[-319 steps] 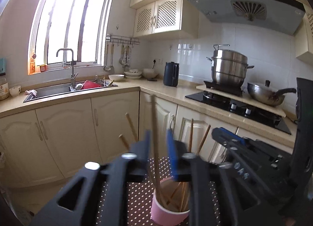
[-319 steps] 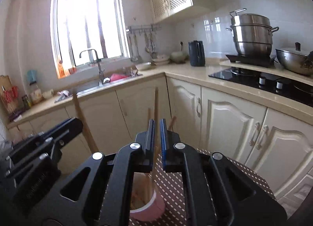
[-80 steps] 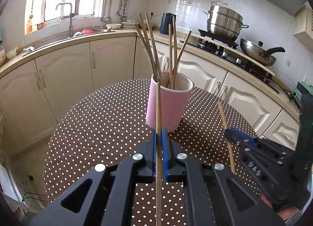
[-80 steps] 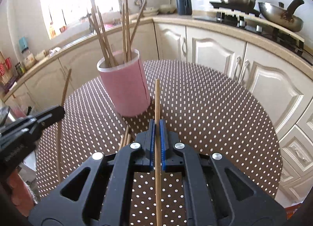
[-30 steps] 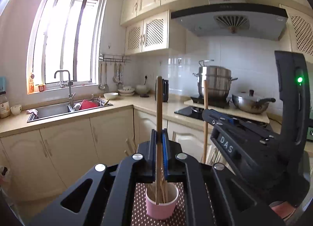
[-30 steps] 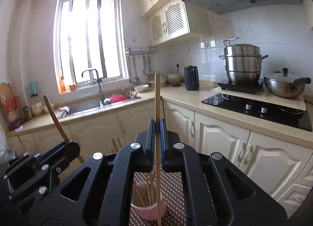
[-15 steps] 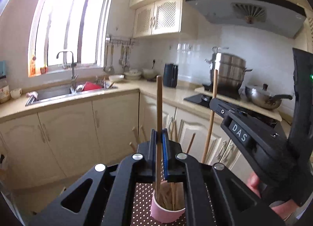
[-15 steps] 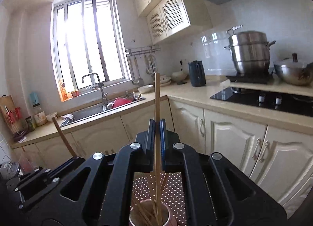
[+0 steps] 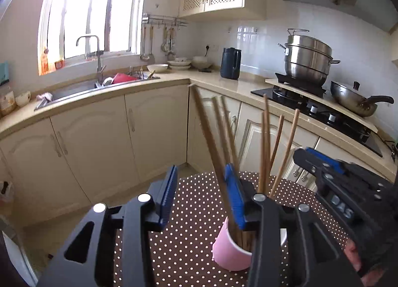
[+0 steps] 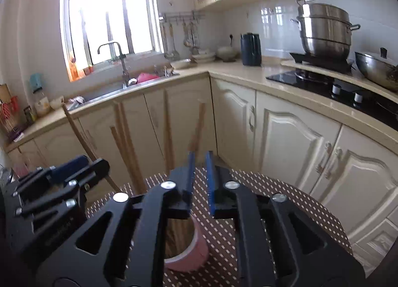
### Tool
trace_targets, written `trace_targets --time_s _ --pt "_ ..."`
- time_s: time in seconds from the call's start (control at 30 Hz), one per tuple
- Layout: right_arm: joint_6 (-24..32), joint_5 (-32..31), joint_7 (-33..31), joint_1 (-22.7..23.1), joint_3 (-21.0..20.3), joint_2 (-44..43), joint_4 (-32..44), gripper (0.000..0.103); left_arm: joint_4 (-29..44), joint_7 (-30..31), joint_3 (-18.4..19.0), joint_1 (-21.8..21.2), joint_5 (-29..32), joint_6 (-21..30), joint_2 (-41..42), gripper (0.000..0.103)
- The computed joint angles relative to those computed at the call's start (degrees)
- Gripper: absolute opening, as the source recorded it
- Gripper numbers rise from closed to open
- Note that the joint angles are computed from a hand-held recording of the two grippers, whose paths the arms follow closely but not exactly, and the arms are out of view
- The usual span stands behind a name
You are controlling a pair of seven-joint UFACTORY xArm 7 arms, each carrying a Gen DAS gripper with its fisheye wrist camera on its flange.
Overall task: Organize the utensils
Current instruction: 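Open both grippers to release the chopsticks into the pink cup, then move both open grippers back down to the remaining chopsticks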
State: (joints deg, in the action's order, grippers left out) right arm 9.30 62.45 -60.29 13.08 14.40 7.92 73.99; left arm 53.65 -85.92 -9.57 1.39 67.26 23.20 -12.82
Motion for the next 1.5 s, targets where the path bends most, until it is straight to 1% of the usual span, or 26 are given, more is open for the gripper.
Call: trace_targets --time_s 0.03,0.07,0.13,0.2,0.33,0.53,0.6,0.7,0.87,1.03,1.17,1.27,1.33,1.5 --pt "-0.97 1.66 -1.77 -0.20 0.30 -0.48 -0.72 0.058 -0.54 0.05 0.30 0.04 -0.23 -0.54 -0.30 0.040" --pt "-2.47 5.21 -5.63 -1.31 1.73 -1.24 -1.65 0.066 -1.05 0.08 0.33 0.14 -0.31 -0.60 -0.65 0.040" --pt "-2.25 6.43 -7.48 -0.24 0.32 -2.18 -2.76 0.066 -1.78 0.04 0.05 0.33 -0.34 -0.30 -1.30 0.040" --pt "-1.20 5.38 -6.16 0.32 -0.90 -3.26 -4.08 0.066 -2.75 0.27 -0.04 0.47 -0.84 -0.65 -2.14 0.040" --pt "-0.85 6.68 -7.23 1.36 -2.39 -5.25 -6.27 0.066 -4.25 0.75 -0.85 1.01 -1.68 -0.74 -3.78 0.042" --pt "-0.45 6.48 -6.25 3.11 -4.50 -8.22 -9.47 0.066 -7.14 1.62 -2.50 1.86 -3.96 -1.02 -7.04 0.044" --pt "-0.13 6.21 -4.80 3.68 -5.23 -9.64 -11.08 0.066 -8.67 1.67 -3.29 2.27 -4.58 -1.31 -8.60 0.045" --pt "0.00 7.04 -5.07 4.83 -6.33 -11.65 -13.26 0.066 -10.42 2.52 -4.46 2.69 -6.59 -1.44 -10.39 0.046" --pt "0.00 5.76 -3.06 6.53 -7.89 -14.44 -16.75 0.066 -13.64 4.21 -6.41 3.35 -10.51 -1.66 -13.52 0.046" --pt "-0.16 2.27 0.21 8.24 -9.25 -16.95 -20.44 0.066 -16.97 6.63 -8.27 3.93 -15.15 -1.97 -16.71 0.049" --pt "-1.74 -1.09 2.73 9.81 -10.14 -18.69 -23.90 0.067 -19.89 8.25 -9.85 4.41 -19.03 -2.08 -18.99 0.051" --pt "-1.57 -3.84 5.73 10.66 -11.28 -19.58 -26.22 0.067 -22.18 9.92 -10.44 4.49 -22.13 -2.64 -20.49 0.051" --pt "-1.43 -4.67 6.65 11.44 -12.26 -20.01 -27.68 0.067 -24.19 11.36 -10.45 4.09 -24.45 -3.32 -21.57 0.052" --pt "-1.56 -8.62 10.47 12.39 -13.38 -20.17 -31.31 0.067 -27.72 14.70 -11.09 3.79 -29.89 -3.56 -23.14 0.052"
